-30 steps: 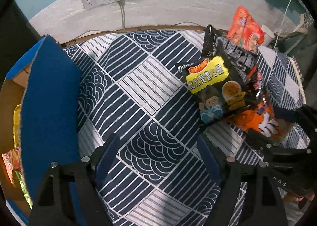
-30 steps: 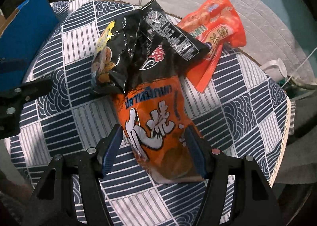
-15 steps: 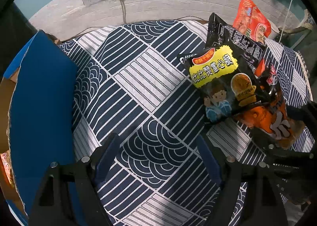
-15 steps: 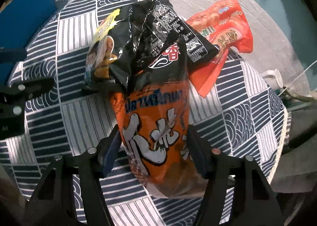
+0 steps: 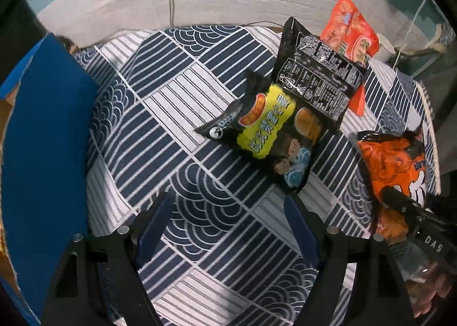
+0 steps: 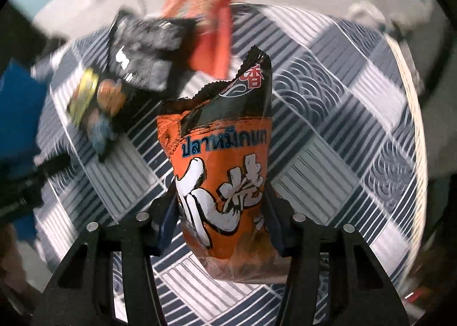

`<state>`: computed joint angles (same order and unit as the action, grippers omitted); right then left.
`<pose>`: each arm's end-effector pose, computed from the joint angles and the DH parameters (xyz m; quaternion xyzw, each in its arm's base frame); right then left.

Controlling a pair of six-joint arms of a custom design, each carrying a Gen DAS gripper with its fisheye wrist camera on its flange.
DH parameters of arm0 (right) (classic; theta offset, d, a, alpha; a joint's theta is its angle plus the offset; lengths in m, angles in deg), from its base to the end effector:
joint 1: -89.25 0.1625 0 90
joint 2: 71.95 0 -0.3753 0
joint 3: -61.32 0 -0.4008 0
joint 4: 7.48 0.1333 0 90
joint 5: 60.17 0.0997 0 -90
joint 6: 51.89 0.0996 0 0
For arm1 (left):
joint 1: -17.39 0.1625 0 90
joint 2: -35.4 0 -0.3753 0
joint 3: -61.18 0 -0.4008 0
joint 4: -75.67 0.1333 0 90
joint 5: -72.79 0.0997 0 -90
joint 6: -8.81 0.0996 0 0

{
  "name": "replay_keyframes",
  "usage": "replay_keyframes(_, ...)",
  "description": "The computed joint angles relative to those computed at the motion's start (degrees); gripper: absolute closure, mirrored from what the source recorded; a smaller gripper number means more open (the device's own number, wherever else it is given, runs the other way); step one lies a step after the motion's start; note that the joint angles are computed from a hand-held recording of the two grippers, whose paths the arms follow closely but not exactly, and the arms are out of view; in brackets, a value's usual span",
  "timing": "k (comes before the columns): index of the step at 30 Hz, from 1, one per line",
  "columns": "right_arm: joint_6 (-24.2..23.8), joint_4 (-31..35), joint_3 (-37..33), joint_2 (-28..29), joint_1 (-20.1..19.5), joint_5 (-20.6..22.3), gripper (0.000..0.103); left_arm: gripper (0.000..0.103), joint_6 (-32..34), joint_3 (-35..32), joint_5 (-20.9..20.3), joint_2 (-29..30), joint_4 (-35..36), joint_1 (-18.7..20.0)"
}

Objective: Organize snacks
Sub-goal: 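Grasp the orange squid bag with the right gripper while the left grasps the black-yellow bag, then lift the orange squid bag and black-yellow bag off the table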

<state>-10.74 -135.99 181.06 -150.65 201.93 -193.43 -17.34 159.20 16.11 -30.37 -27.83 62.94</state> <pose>0.2421 -0.4106 0.1905 -0.1411 -0.9186 0.1774 0.3237 -0.2584 -0.5319 0.1800 0.1964 0.9258 -0.0361 0.3210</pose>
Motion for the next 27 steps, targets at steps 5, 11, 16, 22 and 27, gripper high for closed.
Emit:
replay_keyframes(5, -0.1, -1.7, 1.8, -2.1, -1.3, -0.2, 0.05, 0.021, -2.6, -2.8, -0.3, 1.9, 0.6, 0.6)
replay_keyframes(11, -2.0, -3.1, 2.1, -1.9, -1.8, -0.3, 0.05, 0.013, 5.8, -7.3, 1.3, 6.3, -0.6, 0.6)
replay_keyframes(16, -2.4, -3.4, -0.1, 0.1, -1.9, -0.4, 0.05, 0.012, 16.4, -10.2, 4.1, 11.1, -0.6, -0.2)
replay_keyframes(22, -3.5, -4.5, -0.6, 0.9, -2.1, -0.4, 0.049, 0.012, 21.8, -9.9, 5.0, 13.5, -2.2, -1.4)
replay_keyframes(27, -3.6, -4.5, -1.5, 2.4, -1.7, -1.6, 0.049, 0.012, 20.8, -11.9, 3.8, 16.2, -0.5, -1.1)
